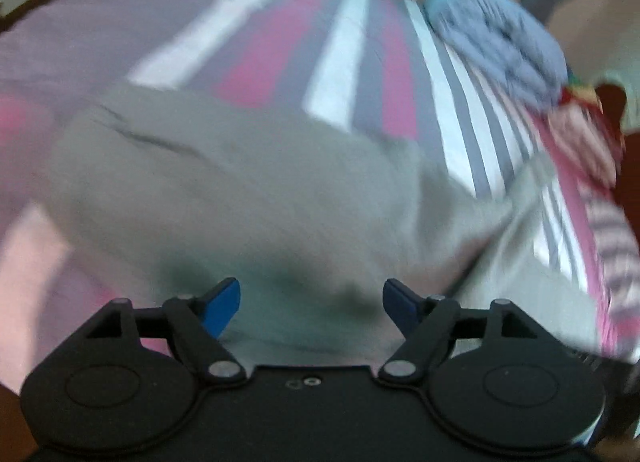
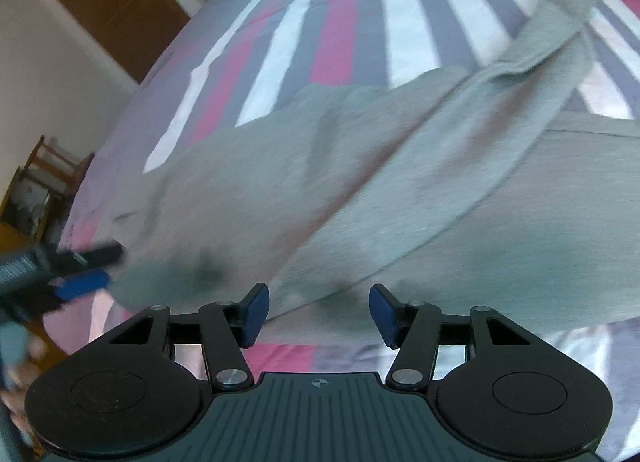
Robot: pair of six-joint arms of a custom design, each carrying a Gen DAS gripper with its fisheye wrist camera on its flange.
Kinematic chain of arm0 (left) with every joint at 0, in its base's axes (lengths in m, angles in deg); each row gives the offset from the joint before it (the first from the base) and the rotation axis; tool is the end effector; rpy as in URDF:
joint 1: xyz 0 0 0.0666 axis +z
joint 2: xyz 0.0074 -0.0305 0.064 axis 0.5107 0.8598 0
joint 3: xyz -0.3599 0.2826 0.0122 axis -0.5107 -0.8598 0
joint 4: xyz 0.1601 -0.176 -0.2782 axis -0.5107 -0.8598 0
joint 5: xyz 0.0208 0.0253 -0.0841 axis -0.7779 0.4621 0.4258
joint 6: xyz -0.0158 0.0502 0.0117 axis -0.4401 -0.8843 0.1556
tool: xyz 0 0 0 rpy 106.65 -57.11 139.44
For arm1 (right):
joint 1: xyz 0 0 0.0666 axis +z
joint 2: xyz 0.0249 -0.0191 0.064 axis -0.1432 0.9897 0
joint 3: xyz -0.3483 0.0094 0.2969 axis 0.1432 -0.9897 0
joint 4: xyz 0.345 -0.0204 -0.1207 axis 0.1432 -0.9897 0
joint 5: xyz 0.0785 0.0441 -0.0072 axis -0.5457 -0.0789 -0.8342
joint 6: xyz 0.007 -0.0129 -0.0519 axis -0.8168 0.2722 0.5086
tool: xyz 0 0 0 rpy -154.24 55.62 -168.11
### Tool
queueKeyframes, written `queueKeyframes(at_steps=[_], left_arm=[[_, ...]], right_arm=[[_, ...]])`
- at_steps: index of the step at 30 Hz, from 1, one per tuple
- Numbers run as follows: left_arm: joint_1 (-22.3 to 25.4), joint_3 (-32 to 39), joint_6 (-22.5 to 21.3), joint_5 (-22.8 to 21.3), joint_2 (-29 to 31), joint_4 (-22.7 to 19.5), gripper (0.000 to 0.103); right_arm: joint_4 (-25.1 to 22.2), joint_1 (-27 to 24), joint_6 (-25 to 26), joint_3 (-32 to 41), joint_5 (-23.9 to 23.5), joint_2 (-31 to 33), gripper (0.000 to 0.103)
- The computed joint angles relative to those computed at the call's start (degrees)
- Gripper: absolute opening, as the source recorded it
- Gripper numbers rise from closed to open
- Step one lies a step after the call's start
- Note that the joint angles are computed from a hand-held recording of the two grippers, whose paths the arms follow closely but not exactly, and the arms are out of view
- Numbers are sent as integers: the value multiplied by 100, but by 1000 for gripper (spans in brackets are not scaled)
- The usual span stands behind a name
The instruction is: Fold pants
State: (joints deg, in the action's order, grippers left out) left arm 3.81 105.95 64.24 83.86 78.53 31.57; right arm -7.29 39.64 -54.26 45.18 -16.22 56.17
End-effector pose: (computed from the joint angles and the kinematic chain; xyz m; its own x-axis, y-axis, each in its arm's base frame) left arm 0.2971 -0.1538 0.3444 -0.8849 -0.1366 -0.4454 0.0245 0.9410 -0.3374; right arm 0.3081 0.3339 0.3120 -0.8678 0.2080 -0.4512 -0.0093 0.9012 0.4333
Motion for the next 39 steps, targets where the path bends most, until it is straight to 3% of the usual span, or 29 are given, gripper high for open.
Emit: queueKeyframes(at_steps=[7, 11, 13, 19, 24, 25, 26, 28, 31, 35, 39], left_arm=[[-757, -189, 28, -961, 415, 344, 68], [-686, -270, 118, -824, 348, 446, 68], [-648, -315, 168, -723, 300, 492, 68], [-610, -385, 110, -686, 286, 583, 68], [-821, -261, 107, -990, 378, 396, 68], [-862, -236, 104, -1064, 400, 352, 67], [-911, -205, 99, -1159, 428, 292, 65], [-1018, -147, 125, -1421, 497, 184, 53], [-1038, -122, 192, -1562, 525, 116, 46], [-1003, -98, 278, -1572, 528, 64, 42], [-1208, -12, 144, -1925, 630, -76, 42]], right_arm=[[-425, -656, 138, 13, -24, -256, 55], [-703, -996, 145, 372, -134, -8, 55], [-863, -1055, 171, 598, -236, 198, 45], [-1447, -1116, 4, 1183, -365, 639, 45], [-1970, -1124, 248, 1706, 29, 976, 44], [-2120, -1128, 207, 1786, 160, 1048, 20], [-2111, -1154, 159, 1741, 133, 1055, 3], [-1986, -1170, 83, 1623, 110, 997, 4], [-1763, -1000, 356, 1343, 463, 724, 4], [-1331, -906, 186, 662, 496, 143, 4], [-807, -642, -286, -195, 581, -565, 4]])
